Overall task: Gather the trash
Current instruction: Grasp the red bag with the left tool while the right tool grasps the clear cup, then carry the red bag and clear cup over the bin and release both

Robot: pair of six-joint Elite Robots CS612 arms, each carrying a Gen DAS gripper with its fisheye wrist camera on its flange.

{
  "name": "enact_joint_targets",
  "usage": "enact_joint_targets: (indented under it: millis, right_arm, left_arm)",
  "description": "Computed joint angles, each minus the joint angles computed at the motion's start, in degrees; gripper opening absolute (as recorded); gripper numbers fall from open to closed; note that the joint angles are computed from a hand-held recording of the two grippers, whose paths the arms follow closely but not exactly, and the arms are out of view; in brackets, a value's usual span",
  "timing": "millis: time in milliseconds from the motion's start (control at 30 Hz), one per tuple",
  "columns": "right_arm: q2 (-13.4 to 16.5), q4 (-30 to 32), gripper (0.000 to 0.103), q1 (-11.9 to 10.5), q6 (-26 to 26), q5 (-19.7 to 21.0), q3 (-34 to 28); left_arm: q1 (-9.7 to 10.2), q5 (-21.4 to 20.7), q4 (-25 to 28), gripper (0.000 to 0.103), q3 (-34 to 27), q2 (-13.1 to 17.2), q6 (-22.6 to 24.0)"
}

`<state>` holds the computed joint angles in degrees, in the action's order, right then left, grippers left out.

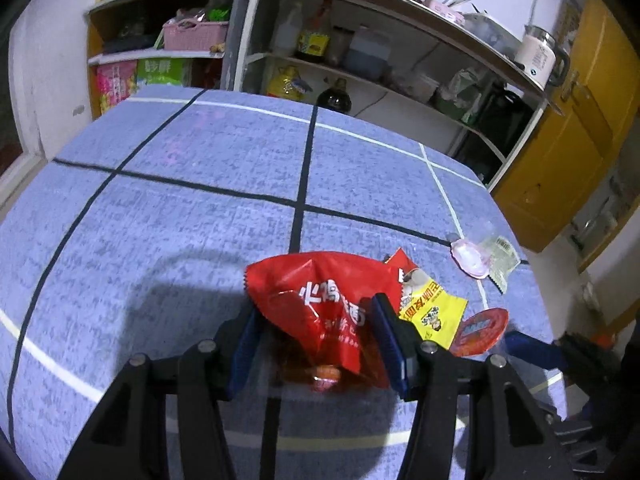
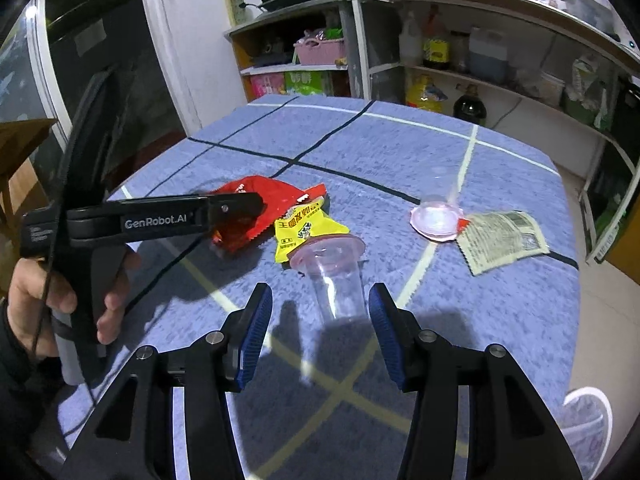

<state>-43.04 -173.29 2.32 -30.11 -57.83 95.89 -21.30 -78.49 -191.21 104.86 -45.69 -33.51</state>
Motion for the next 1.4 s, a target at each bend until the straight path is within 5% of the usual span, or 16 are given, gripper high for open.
enact_joint_targets:
  millis: [133,267,333,567,933,1400]
  right_arm:
    - [0.75,3.8,0.051,0.36,1.05,-0.94,-2.07]
    - [1.31,5.29,0.05,0.39,2.76,-1.1,-3.28]
    - [1.32,5.88,0.03,0.37,2.69,-0.84,-3.47]
    - [0.97,4.82,0.029,-0.11,3.99,-0.57,-2.7]
    - [-1.29,1.74,0.029,-2.47,6.27,1.47,1.29]
    - [-6.58,-10.53,0.03,-10.72,11.19,3.83,11.4]
  left_arm:
    - [-0.22,0.64,1.19,0.054,-0.33,-0.11,1.04]
    - [-0.29,0.7,1.51,0.035,-0.32,-0.18,0.87]
    - [-0.24,0.52,1.29,0.029,-0.19,-0.21,0.66]
    - [-0.39,0.65,-1.16,0.017,0.95,-0.72,0.87]
    - [-1.11,0.88,-8.28,0.014,4.4,-3.34,0.5]
    - [-8.89,-6.81,-12.4,0.014,2.98,-3.3,5.71]
